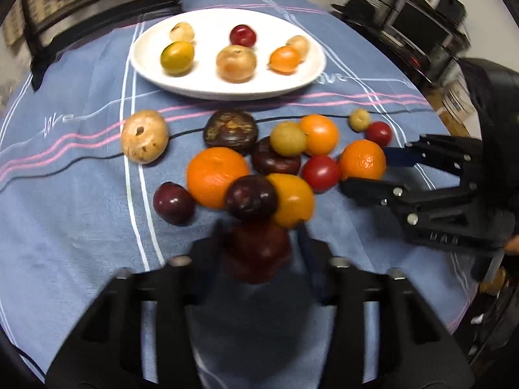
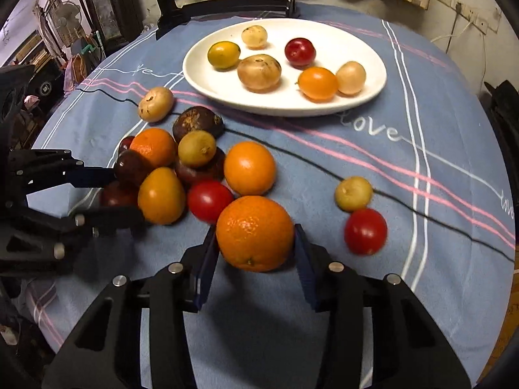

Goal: Organize fruits
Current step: 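Grasp a dark red plum with the left tool while the right tool grasps an orange, then carry the plum and orange onto the plate and release them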

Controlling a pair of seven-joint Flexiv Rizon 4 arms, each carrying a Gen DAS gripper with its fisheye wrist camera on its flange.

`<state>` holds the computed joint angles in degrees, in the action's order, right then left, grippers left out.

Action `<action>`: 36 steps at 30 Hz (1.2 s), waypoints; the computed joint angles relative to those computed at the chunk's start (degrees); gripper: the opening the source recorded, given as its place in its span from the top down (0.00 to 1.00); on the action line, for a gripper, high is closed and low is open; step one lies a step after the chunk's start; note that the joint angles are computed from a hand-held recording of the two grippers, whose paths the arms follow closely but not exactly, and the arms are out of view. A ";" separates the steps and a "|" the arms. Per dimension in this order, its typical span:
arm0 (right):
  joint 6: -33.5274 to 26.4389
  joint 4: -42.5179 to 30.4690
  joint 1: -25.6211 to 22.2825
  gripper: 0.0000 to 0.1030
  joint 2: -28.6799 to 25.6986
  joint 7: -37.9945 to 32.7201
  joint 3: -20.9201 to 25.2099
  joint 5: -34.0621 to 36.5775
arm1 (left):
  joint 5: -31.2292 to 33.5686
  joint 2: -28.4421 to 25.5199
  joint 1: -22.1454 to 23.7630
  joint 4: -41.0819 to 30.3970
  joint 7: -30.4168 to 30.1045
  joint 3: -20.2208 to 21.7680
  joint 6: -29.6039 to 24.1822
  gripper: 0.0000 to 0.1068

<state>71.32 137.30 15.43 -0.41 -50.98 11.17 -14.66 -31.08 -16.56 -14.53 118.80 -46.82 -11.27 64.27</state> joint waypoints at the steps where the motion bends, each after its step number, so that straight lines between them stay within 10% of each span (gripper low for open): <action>1: -0.08 0.13 0.00 0.56 0.54 -0.47 0.19 1.51 | 0.67 0.21 0.13 -0.27 -0.06 0.29 -1.23 0.62; 7: -0.73 -0.19 -0.53 0.56 3.64 -4.54 -0.17 8.55 | -1.60 1.33 2.10 -3.39 0.51 0.95 -9.49 0.63; 15: 6.26 -6.74 -4.61 0.56 0.00 -1.01 -3.50 -3.50 | -8.72 -5.16 2.00 -18.89 2.58 -1.40 -8.09 0.62; 26: 7.37 -16.97 -3.64 0.56 -14.21 1.66 -8.54 -9.55 | 12.30 -24.85 -3.62 -45.75 -17.64 3.92 -12.29 0.62; 36: 7.35 -15.91 -3.49 0.39 -12.96 1.92 -9.86 -13.33 | 16.22 -24.98 -2.28 -46.43 -21.94 3.11 -9.44 0.35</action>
<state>78.67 121.39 11.93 -13.37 -49.06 1.31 -28.00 -14.86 -41.55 -16.81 72.36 -68.77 -8.16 54.83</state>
